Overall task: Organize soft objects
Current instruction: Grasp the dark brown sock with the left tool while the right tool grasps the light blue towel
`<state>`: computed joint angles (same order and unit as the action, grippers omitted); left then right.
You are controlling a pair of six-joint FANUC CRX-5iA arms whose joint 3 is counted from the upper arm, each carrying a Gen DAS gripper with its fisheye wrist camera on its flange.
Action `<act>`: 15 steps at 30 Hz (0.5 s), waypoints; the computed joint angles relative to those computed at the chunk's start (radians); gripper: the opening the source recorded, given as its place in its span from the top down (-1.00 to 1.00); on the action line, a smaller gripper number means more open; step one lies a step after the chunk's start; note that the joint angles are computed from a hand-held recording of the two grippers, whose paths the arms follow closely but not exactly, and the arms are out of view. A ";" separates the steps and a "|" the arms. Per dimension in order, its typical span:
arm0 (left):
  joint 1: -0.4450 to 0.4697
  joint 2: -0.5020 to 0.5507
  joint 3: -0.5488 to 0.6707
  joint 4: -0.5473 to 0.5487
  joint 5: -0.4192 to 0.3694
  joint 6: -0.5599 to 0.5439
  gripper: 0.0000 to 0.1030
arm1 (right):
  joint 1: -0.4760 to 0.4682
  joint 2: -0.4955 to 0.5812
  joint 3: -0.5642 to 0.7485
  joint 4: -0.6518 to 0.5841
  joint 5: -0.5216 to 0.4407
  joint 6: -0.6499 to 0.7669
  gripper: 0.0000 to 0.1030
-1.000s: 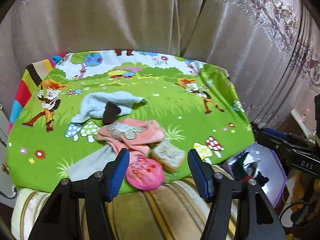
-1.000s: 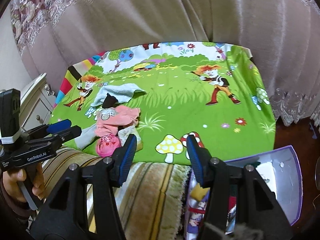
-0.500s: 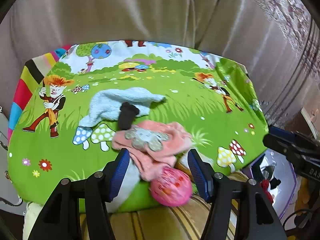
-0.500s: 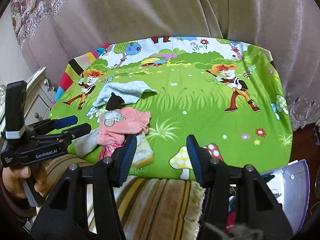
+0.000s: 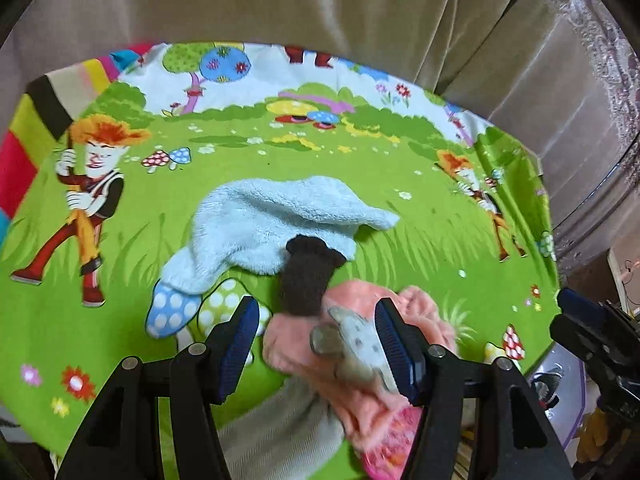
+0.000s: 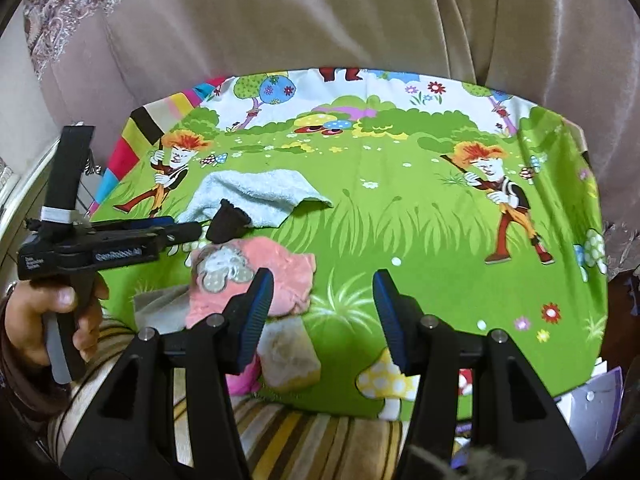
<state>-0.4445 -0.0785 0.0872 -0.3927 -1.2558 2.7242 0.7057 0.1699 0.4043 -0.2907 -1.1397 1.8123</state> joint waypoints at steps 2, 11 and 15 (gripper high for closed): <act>0.033 0.013 -0.011 0.027 0.022 -0.032 -0.15 | 0.002 0.026 0.027 -0.008 -0.010 0.000 -0.09; 0.125 0.035 -0.070 0.123 0.110 -0.121 0.45 | 0.042 0.130 0.133 0.012 -0.032 0.019 -0.09; 0.137 -0.006 -0.113 0.119 0.154 -0.077 0.56 | 0.066 0.174 0.179 0.025 -0.049 0.028 -0.09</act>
<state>-0.3079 -0.0846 -0.0258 -0.2734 -1.1023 2.6469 0.7716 0.3442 0.5828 -0.2654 -1.1884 1.8404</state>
